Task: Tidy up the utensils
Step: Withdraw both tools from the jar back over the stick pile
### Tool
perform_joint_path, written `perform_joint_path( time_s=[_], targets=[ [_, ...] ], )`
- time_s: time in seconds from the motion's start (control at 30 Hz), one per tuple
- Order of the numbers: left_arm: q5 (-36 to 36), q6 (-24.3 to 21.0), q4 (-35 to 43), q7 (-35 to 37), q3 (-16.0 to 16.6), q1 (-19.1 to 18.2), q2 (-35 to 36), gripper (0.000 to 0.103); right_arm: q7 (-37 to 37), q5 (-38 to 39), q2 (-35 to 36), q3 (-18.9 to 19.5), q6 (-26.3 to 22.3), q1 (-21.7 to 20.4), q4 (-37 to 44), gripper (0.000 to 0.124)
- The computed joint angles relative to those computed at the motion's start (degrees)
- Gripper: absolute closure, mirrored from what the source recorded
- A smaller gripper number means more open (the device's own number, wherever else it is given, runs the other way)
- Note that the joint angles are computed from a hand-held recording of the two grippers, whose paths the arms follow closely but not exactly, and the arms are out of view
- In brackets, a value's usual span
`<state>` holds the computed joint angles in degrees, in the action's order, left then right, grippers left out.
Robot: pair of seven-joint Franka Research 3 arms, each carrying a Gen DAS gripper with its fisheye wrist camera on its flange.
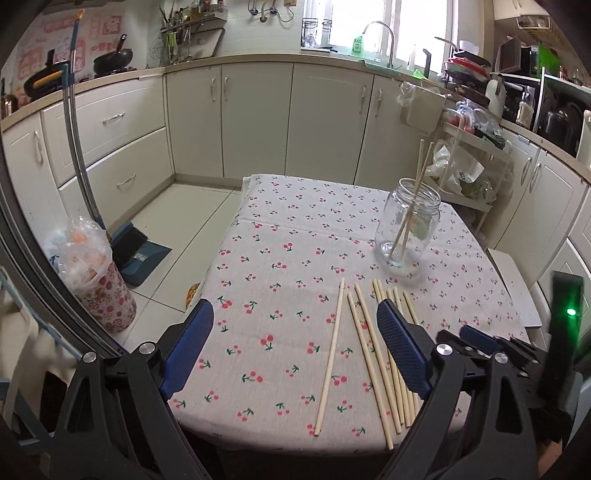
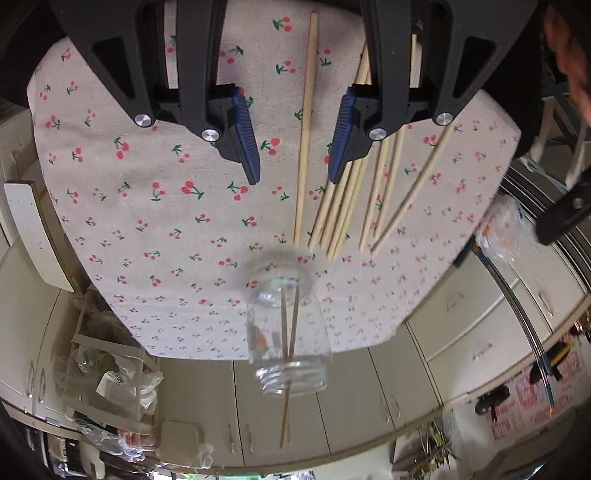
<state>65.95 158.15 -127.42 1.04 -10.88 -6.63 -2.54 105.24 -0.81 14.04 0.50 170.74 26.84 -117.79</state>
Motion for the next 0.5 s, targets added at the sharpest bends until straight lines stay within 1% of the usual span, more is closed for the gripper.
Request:
perform_joint_path(
  time_s=[0.2, 0.37, 0.5],
  targets=[
    [-2.42, -0.34, -0.72, 2.25, 0.1, 0.17, -0.19, 0.016, 2.91, -4.6, 2.99, -2.54, -3.8, 2.4, 4.27, 0.086],
    [-5.18, -0.22, -0.52, 4.84, 0.58, 0.43, 1.12, 0.016, 2.84, -5.96, 5.21, -2.31, -6.62, 2.03, 7.12, 0.086],
    [-8.15, -0.83, 1.3, 9.57, 1.06, 0.09, 4.04, 0.016, 2.83, -6.43, 6.31, -2.38, -7.56, 1.74, 8.29, 0.086]
  ],
)
